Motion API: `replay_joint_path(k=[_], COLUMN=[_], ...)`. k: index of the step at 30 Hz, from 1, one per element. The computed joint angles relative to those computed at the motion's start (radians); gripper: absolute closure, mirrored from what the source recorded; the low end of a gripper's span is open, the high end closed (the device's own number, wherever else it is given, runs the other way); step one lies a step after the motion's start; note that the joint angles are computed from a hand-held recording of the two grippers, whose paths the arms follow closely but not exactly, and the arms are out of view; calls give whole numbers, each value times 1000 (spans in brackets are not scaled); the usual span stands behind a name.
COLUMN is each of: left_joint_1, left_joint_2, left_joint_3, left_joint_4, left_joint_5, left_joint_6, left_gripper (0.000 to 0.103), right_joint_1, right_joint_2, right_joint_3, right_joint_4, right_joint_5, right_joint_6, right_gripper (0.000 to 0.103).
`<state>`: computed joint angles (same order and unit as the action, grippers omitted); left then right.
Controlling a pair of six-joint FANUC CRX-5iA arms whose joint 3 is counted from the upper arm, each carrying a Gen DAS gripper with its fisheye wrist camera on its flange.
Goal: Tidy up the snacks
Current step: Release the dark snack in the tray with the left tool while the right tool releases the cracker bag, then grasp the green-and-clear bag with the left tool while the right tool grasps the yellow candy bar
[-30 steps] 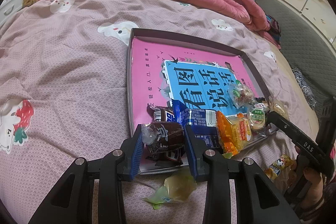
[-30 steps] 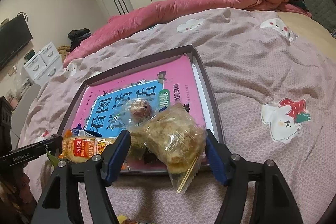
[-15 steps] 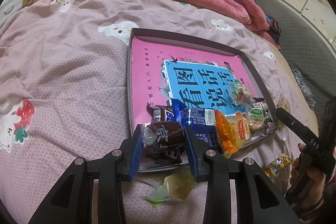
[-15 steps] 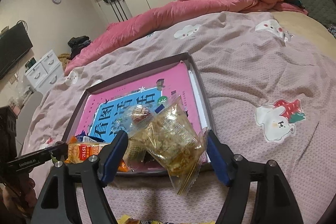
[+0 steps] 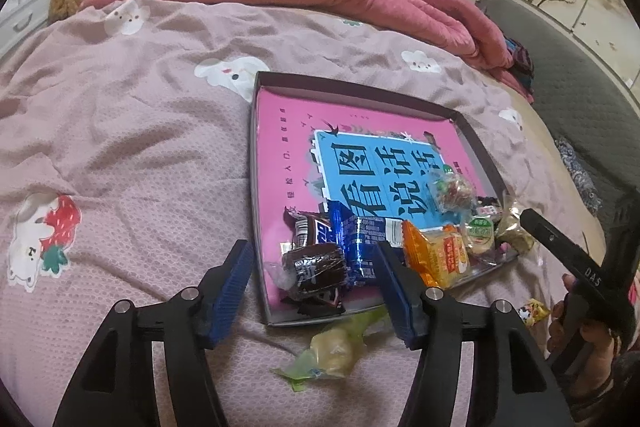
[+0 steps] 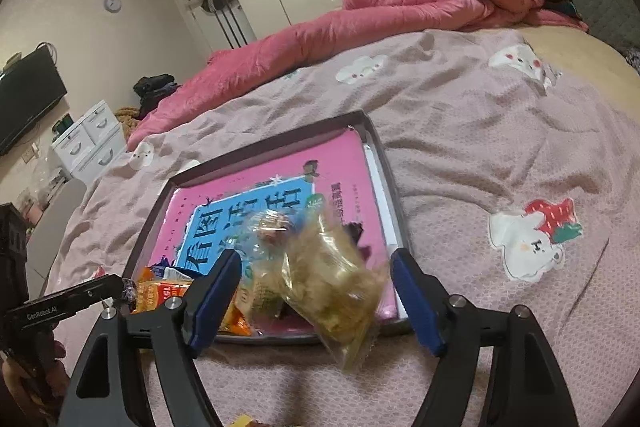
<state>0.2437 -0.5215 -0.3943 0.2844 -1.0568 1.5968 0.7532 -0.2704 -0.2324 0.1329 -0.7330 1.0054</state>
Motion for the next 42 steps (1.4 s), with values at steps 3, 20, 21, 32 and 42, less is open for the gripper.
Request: replay_joint_path(k=[3,20,21,32,42], left_joint_1=[11,82,95,152,31], left_joint_2=[-8,-90,-97,-145,-92], left_joint_3=[-5,-32,-38,-107,-62], left_joint_4=[10,64,77,167,66], left_joint_5=[3,-14,-26,-121,-132], left_joint_6=[-4,-39,-48,-119,-98], left_gripper=[39,30,30,30,30], right_joint_1=[9,-12,-11,54,90], right_joint_2=[-5,-85,-90,-153,-179], right_joint_3=[-10,-33,-34,-70,-66], right_joint_4=[29,-32,-38,6,-7], right_joint_5=[7,36,29,-53,-208], right_joint_6=[-16,-19,-19,-85,-153], right_gripper=[20,15,15,15,15])
